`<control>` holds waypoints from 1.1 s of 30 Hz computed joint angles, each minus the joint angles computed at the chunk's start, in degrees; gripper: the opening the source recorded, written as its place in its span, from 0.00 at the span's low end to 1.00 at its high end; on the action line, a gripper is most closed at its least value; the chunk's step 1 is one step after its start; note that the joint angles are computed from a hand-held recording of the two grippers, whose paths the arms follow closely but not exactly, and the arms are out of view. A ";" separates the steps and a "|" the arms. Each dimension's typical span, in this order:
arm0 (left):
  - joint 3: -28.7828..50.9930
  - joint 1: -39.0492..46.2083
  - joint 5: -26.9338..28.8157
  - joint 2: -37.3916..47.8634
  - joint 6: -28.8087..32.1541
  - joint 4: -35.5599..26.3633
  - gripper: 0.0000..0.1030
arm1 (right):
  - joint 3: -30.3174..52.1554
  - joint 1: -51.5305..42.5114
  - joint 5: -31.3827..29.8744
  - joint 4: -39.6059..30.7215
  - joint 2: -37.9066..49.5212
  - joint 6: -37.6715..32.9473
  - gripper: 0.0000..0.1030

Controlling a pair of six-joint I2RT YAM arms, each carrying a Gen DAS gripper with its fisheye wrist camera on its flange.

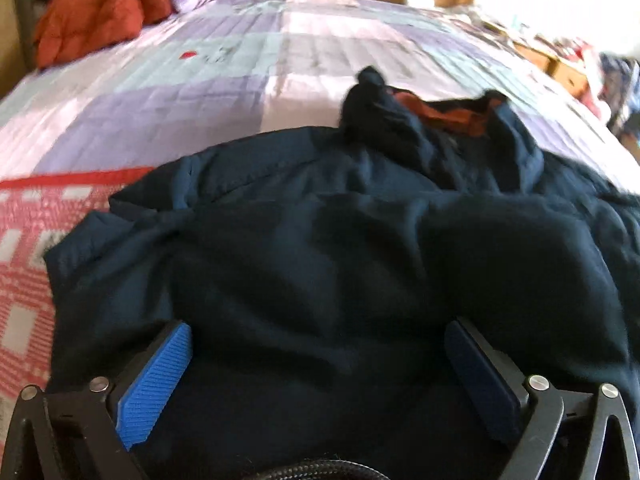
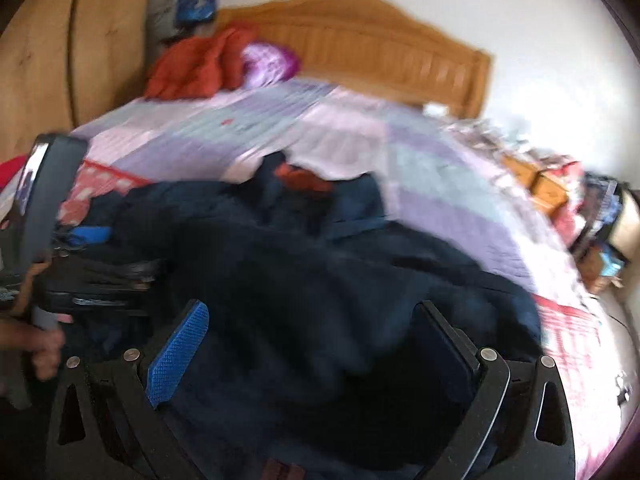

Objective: Fold large clothes

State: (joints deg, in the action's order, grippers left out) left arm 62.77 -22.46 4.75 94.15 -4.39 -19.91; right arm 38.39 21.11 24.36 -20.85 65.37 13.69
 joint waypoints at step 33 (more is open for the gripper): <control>-11.27 11.80 7.00 -17.03 9.10 -6.15 1.00 | -8.10 -7.95 -1.09 -11.67 -23.67 -8.65 1.00</control>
State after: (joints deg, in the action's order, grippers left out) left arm 51.49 -10.66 11.75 77.12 4.72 -26.06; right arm 30.29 13.16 23.26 -32.52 41.70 5.05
